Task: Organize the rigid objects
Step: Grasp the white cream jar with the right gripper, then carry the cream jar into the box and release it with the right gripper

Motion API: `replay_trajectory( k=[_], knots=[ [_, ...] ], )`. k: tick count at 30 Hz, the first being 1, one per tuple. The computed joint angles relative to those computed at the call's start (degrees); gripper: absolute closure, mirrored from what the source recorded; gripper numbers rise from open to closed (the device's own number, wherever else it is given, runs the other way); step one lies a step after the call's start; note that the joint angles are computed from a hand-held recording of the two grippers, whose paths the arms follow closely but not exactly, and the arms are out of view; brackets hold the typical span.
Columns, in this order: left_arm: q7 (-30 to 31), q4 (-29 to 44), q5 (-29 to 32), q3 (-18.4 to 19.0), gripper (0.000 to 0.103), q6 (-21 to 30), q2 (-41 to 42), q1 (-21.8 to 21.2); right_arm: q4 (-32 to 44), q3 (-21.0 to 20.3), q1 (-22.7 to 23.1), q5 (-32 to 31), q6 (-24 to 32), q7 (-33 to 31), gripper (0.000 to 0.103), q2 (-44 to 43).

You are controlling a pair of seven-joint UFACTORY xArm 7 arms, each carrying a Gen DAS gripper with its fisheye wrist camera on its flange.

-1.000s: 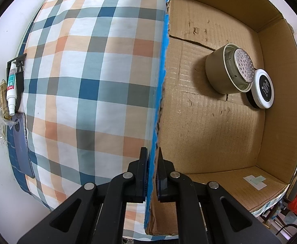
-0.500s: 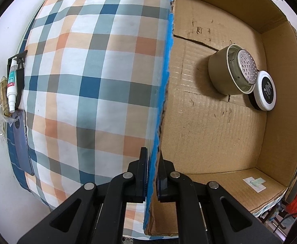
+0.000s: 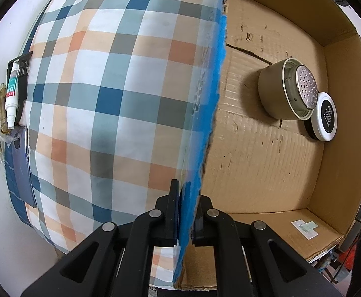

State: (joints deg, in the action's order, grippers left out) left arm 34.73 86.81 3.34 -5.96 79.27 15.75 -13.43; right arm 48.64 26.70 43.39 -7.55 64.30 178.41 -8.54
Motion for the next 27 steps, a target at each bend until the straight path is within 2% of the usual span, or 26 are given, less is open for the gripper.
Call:
replay_trajectory(
  k=[2,4,6,7,8,15,19,23,27],
  knots=[
    [0.1,0.1,0.2,0.0,0.098,-0.2,0.2,0.0,-2.7,-0.7,-0.3,0.6,-3.0,-1.4,0.014,-0.8],
    [0.3,0.7,0.5,0.1,0.098,0.0,0.5,-0.1,-4.4,-1.4,-0.7,2.3,-5.3,-4.1,0.017,-0.9],
    [0.2,1.1,0.6,0.1,0.098,0.2,0.9,-0.1,-4.0,-1.7,-1.0,3.3,-4.1,-6.4,0.021,-0.4],
    [0.0,0.9,0.6,0.0,0.098,0.1,0.8,-0.3,-3.8,-1.9,-1.2,3.9,-3.7,-7.6,0.028,-0.4],
    [0.0,0.9,0.6,0.0,0.098,0.1,0.7,-0.3,-3.7,-2.2,-1.2,5.1,-3.5,-9.5,0.031,-0.4],
    [0.4,0.4,0.8,-0.1,0.098,-0.7,0.2,-0.5,-3.3,-0.9,-0.3,5.2,-9.1,-13.5,0.033,0.5],
    [0.2,-1.5,0.5,-0.4,0.098,-1.3,-1.2,-0.8,-0.2,-0.5,1.5,5.9,-15.2,-16.6,0.033,5.2],
    [0.5,-1.7,0.4,-0.4,0.098,-1.2,-1.6,-0.8,1.9,-0.7,3.9,1.0,-20.5,-12.1,0.032,9.1],
    [0.8,-2.7,0.5,-0.5,0.098,-1.6,-2.5,-1.0,2.5,-1.4,5.9,-2.9,-20.0,-5.2,0.024,9.9]
  ],
)
